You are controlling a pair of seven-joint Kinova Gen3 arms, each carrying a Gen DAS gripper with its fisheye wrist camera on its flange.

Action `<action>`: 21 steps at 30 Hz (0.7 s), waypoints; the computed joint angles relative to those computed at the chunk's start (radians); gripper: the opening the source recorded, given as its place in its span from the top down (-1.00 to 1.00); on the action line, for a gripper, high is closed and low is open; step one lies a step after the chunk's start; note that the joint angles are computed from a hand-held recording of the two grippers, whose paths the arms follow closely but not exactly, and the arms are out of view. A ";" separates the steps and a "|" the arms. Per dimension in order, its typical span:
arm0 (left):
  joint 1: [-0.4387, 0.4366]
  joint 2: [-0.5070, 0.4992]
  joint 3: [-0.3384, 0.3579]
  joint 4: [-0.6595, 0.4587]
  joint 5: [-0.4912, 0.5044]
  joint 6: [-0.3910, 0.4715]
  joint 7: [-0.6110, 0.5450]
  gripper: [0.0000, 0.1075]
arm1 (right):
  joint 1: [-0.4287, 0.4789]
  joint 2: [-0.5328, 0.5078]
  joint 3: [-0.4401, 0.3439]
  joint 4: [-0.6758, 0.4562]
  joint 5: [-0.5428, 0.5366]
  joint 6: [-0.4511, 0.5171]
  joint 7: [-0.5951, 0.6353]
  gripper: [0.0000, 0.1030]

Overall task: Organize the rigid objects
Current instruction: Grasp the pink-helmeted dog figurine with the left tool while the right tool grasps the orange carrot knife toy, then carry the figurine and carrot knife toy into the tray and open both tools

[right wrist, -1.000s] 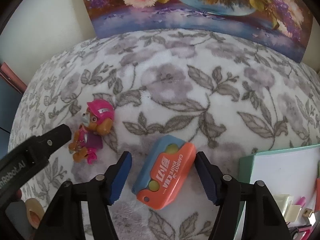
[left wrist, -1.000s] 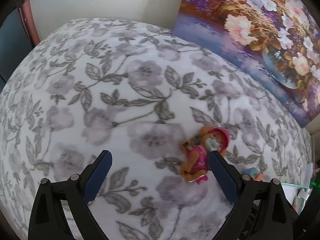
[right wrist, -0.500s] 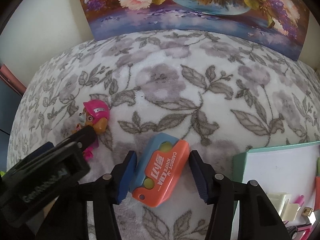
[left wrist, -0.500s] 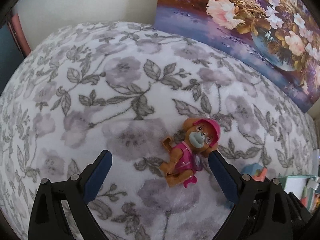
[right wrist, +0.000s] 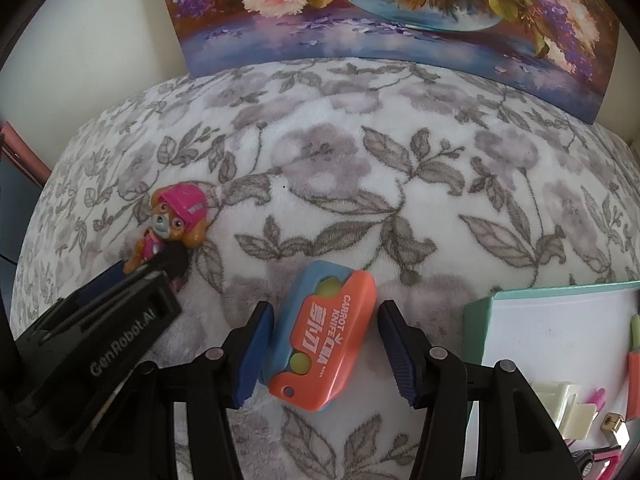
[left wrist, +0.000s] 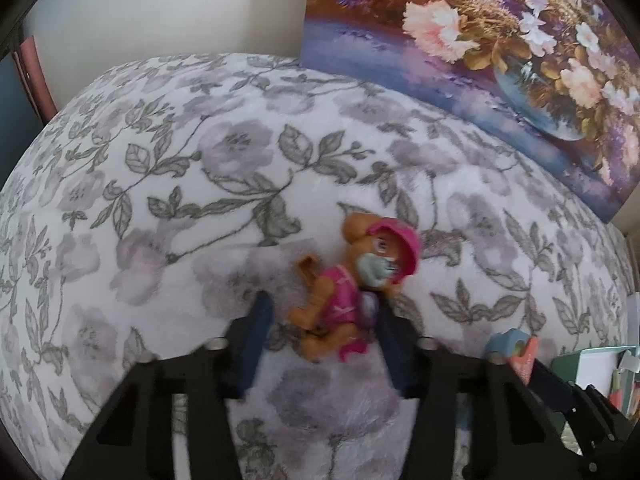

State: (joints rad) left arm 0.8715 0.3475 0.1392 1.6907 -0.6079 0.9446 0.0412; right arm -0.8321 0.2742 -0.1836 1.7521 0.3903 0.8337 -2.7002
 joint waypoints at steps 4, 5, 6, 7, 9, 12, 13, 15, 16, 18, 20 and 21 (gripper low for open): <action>0.000 0.001 0.002 -0.004 0.004 0.004 -0.008 0.22 | 0.001 -0.001 -0.002 0.001 -0.004 0.001 0.003 -0.11; 0.000 -0.001 0.003 -0.003 0.008 0.004 -0.008 0.22 | 0.000 -0.001 -0.002 0.001 -0.005 0.004 0.002 -0.08; -0.003 -0.003 0.004 -0.006 0.016 0.011 -0.010 0.22 | -0.002 -0.002 -0.003 0.000 -0.005 0.009 0.002 -0.02; -0.005 -0.002 0.006 -0.012 0.026 0.026 -0.015 0.22 | -0.004 -0.001 -0.004 -0.001 -0.004 0.015 0.002 0.01; -0.005 -0.003 0.010 -0.020 0.041 0.049 -0.018 0.22 | -0.004 -0.004 -0.006 0.000 -0.010 0.020 0.003 0.08; -0.007 -0.006 0.019 -0.031 0.065 0.082 -0.029 0.22 | 0.001 -0.012 -0.013 0.005 -0.028 0.026 0.009 0.10; -0.006 -0.008 0.021 -0.033 0.070 0.090 -0.031 0.22 | 0.002 -0.014 -0.017 0.006 -0.036 0.031 0.013 0.10; -0.003 -0.013 0.026 -0.040 0.082 0.116 -0.034 0.22 | 0.007 -0.021 -0.024 0.009 -0.059 0.035 0.022 0.10; -0.001 -0.017 0.029 -0.044 0.087 0.130 -0.034 0.22 | 0.009 -0.024 -0.026 0.009 -0.069 0.037 0.025 0.10; 0.007 -0.027 0.036 -0.052 0.088 0.155 -0.030 0.22 | 0.017 -0.032 -0.034 0.014 -0.099 0.035 0.034 0.10; 0.021 -0.039 0.044 -0.066 0.082 0.187 -0.021 0.22 | 0.027 -0.044 -0.044 0.021 -0.135 0.028 0.049 0.11; 0.027 -0.042 0.048 -0.073 0.077 0.200 -0.018 0.22 | 0.030 -0.054 -0.049 0.026 -0.152 0.024 0.058 0.11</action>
State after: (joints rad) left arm 0.8981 0.3051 0.1875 1.6178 -0.5312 1.1448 0.0232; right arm -0.8021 0.2197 -0.2328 1.7779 0.2384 0.8575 -2.6426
